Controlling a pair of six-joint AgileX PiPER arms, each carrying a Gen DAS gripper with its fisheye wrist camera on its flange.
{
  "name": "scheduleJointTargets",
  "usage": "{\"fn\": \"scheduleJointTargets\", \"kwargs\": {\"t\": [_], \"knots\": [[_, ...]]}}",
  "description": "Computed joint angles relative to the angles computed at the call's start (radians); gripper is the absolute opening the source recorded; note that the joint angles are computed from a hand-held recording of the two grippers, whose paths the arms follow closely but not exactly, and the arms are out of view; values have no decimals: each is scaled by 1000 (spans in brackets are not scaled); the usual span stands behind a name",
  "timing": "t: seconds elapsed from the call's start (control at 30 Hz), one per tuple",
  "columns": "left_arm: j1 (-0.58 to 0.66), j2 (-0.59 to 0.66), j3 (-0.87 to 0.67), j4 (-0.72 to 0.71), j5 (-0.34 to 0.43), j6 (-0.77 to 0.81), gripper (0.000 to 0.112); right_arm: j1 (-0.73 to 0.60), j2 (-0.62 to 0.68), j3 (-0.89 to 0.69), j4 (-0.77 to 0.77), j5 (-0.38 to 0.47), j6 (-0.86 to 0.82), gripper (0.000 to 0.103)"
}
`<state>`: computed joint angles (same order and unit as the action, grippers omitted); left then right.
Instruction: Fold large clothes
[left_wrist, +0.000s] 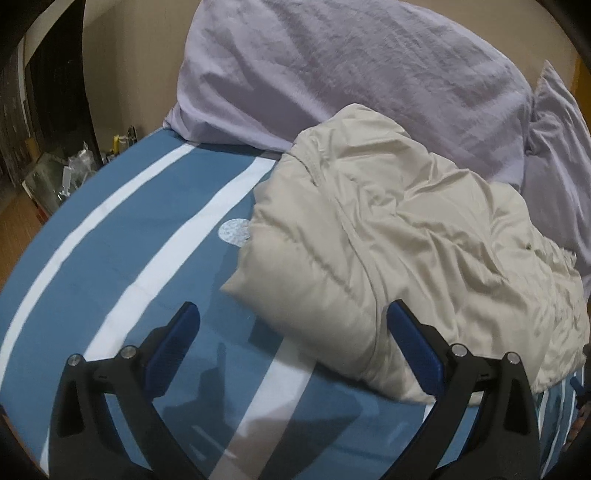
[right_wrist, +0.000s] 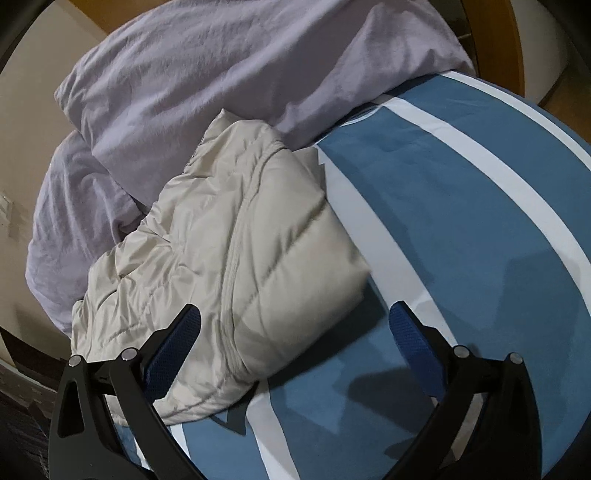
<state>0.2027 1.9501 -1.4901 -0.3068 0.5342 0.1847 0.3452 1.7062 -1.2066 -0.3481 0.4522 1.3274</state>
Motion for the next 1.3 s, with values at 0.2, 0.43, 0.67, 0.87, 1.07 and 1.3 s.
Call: {"fn": "scheduleJointTargets", "kwargs": {"t": [0.2,0.43,0.67,0.87,1.07,1.3], "knots": [[25,129,-160,-188,112,64,72,-17,73,-59,41,-12,-60,73],[46,109,-134,-315,104,145,41,33,36,-17,-156,-47,88,37],[146,12,-23,-413,162,311,36,121,-66,56,-178,-26,109,32],[312,-97,109,-471,252,491,36,277,-157,142,-221,17,182,32],[463,-177,226,-513,322,657,37,454,-232,209,-311,104,310,32],[511,-212,294,-519,302,697,55,551,-251,154,-320,302,319,49]]}}
